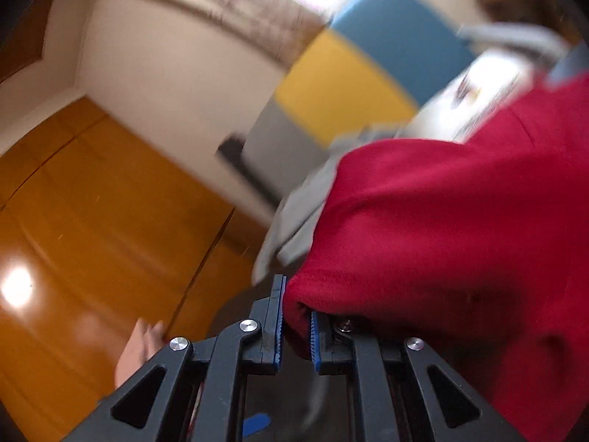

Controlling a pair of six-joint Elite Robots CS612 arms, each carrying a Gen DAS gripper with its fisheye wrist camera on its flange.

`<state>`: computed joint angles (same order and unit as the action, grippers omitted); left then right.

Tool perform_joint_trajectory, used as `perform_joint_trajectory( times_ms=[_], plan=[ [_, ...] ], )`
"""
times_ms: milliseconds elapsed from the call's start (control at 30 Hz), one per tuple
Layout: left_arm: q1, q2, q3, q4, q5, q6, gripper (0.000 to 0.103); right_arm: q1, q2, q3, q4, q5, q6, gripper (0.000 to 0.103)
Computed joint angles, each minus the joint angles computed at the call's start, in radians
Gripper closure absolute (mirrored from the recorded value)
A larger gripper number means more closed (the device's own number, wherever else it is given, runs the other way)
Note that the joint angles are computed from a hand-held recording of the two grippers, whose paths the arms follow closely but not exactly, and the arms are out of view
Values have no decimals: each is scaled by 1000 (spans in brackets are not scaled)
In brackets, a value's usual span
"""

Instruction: Fold clothes

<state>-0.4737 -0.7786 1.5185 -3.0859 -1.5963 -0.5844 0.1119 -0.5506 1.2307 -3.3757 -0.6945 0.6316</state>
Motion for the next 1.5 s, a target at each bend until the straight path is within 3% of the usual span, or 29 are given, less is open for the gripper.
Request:
perform_joint_trajectory(
  times_ms=[67, 133, 233, 367, 500, 533, 600, 667, 767, 867, 1000, 1067, 1133, 1200, 1333, 1367, 1433, 1500],
  plan=[
    [5, -6, 11, 10, 18, -30, 60, 35, 24, -29, 64, 46, -5, 73],
    [8, -9, 16, 20, 30, -49, 60, 61, 21, -21, 167, 62, -77, 49],
    [15, -15, 32, -1, 35, -47, 60, 68, -21, 52, 285, 51, -228, 48],
    [28, 8, 11, 4, -28, -77, 60, 18, -79, 198, 260, 74, -288, 48],
    [38, 33, -8, -4, -94, -123, 60, -38, -137, 314, 159, 41, -285, 27],
    [38, 37, -4, -32, -100, -147, 60, -53, -158, 353, 158, 29, -318, 27],
    [16, 26, -9, 5, 15, -83, 60, -68, -204, 414, 186, -53, -400, 27],
    [-8, 19, -20, 12, 98, 49, 59, -74, -248, 463, 214, -169, -473, 27],
    [-28, 35, -74, 31, 90, 181, 57, -88, -279, 524, 197, -281, -516, 27],
    [-48, 79, -171, 140, 77, 281, 56, -102, -273, 538, 145, -306, -479, 27],
    [-78, 142, -286, 326, 195, 366, 57, -102, -270, 511, 187, -325, -499, 26],
    [-66, 171, -334, 407, 217, 306, 75, -98, -255, 479, 264, -287, -529, 24],
    [-35, 174, -337, 406, 163, 194, 89, -91, -254, 462, 381, -282, -613, 19],
    [-7, 163, -317, 354, 157, 96, 93, -84, -250, 447, 474, -255, -655, 17],
    [68, 137, -264, 220, 88, -141, 94, -59, -215, 407, 616, 5, -735, 13],
    [87, 130, -251, 192, 77, -204, 94, -52, -200, 389, 672, 101, -748, 13],
    [120, 107, -208, 146, 90, -349, 93, -33, -176, 359, 786, 250, -792, 13],
    [131, 85, -169, 115, 123, -391, 92, -7, -179, 344, 854, 264, -862, 13]
  ],
)
